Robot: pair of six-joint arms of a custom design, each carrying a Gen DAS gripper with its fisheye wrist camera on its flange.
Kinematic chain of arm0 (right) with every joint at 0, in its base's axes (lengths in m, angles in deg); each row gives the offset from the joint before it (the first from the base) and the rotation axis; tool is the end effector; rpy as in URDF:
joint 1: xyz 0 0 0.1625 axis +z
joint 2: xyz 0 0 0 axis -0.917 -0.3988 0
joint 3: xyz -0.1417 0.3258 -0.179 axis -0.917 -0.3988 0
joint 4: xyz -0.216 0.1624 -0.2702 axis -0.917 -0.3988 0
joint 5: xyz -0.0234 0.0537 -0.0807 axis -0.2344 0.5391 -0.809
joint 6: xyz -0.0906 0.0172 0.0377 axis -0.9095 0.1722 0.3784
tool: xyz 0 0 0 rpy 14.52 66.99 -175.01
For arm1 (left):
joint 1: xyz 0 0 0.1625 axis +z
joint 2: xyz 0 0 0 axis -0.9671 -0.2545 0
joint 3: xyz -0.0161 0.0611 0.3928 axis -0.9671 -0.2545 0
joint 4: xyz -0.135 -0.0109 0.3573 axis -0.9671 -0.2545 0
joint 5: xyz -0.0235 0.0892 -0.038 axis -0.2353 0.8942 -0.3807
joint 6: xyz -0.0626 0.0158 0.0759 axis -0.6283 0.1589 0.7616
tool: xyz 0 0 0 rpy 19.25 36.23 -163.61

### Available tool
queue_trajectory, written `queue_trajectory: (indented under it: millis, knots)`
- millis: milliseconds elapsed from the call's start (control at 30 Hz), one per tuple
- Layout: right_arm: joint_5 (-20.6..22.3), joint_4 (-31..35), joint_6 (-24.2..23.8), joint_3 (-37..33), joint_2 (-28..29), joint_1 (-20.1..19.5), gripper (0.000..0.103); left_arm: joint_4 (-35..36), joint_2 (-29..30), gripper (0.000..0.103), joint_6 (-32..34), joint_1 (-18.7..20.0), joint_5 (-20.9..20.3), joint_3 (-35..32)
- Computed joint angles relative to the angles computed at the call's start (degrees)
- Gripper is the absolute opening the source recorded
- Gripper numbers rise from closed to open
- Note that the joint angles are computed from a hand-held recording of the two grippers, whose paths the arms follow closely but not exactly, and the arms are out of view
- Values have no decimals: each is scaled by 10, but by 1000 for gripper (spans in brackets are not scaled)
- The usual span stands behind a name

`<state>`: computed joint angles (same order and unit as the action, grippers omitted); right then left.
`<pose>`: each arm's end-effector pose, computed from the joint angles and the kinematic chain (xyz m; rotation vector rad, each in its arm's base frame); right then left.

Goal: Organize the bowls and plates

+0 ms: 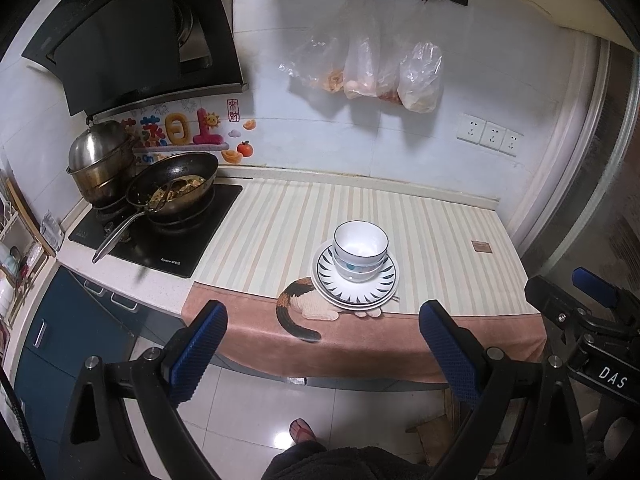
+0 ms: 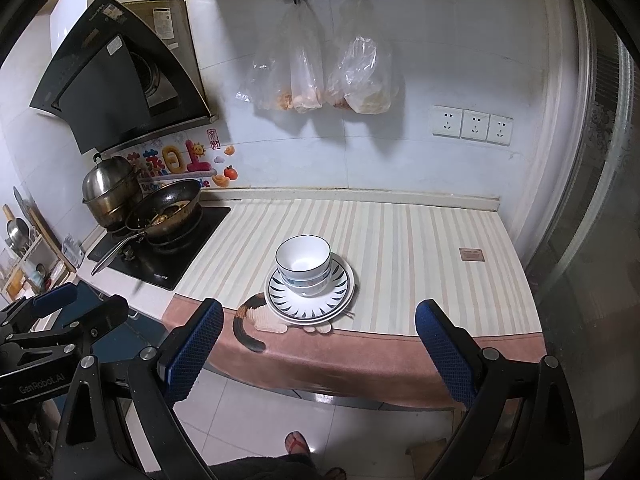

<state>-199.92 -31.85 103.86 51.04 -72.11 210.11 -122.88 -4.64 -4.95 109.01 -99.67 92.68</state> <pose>0.5832 -0.3802 0.2417 0.0983 -2.1072 1.1376 -0.3032 -0.4489 0.5012 0.7349 2.3836 -0.8440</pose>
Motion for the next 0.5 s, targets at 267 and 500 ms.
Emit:
queue_trajectory:
  millis: [267,500]
  knots:
    - [0,6,4,-5,4,0,99,0,3,98,-3,4,-1,-3]
    - [3,-2,-8,-5,5,-5,99,1,4,98,-4,6,-3,-3]
